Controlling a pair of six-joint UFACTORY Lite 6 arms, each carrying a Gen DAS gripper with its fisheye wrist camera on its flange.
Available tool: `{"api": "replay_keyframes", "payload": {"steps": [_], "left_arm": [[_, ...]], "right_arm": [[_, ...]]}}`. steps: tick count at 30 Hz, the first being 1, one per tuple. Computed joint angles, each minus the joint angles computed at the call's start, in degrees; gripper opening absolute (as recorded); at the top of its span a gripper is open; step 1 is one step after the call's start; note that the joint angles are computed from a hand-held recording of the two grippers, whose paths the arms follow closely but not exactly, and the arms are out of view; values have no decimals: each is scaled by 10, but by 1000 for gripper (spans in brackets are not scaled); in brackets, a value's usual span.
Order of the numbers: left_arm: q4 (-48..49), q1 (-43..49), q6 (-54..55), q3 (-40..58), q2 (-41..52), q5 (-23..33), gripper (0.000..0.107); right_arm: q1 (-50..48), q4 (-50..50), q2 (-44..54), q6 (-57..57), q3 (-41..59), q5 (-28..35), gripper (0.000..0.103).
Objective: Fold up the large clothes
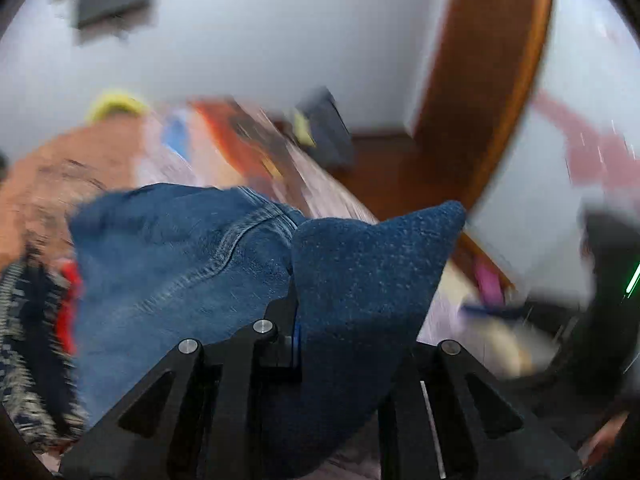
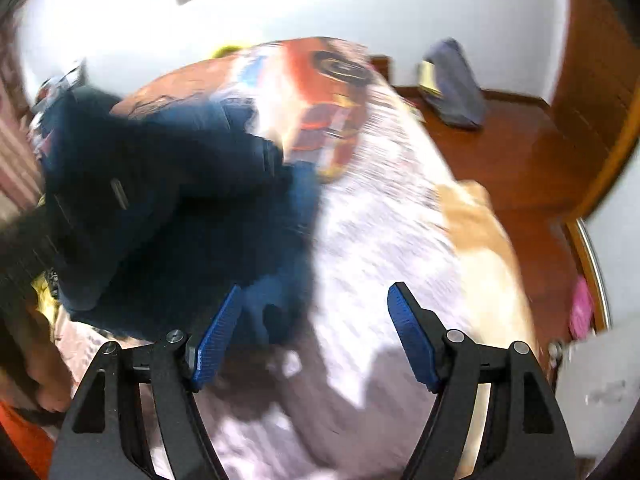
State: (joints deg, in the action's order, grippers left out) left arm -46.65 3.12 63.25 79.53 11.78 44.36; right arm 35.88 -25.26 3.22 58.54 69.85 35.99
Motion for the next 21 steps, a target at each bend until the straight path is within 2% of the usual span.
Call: {"api": "replay_keyframes", "payload": {"steps": [2, 4, 8, 10, 12, 14, 17, 21], "left_arm": [[45, -34, -1, -55, -3, -40, 12], [38, -45, 35, -111, -32, -79, 12], [62, -34, 32, -110, -51, -52, 15], [96, -26, 3, -90, -56, -17, 26], [91, -10, -3, -70, -57, 35, 54], [72, 9, 7, -84, -84, 44, 65], [47, 67, 54, -123, -143, 35, 77], [19, 160, 123, -118, -159, 39, 85]], "right_arm": [[-19, 15, -39, -4, -51, -3, 72], [-23, 13, -61, 2, -79, -1, 72], [-10, 2, -85, 14, -91, 10, 72], [2, -9, -97, 25, -93, 17, 72], [11, -21, -104, 34, -91, 18, 72], [43, -42, -127, 63, -94, 37, 72], [63, -59, -126, 71, -68, 43, 72], [72, -56, -86, 52, -19, 30, 72]]}}
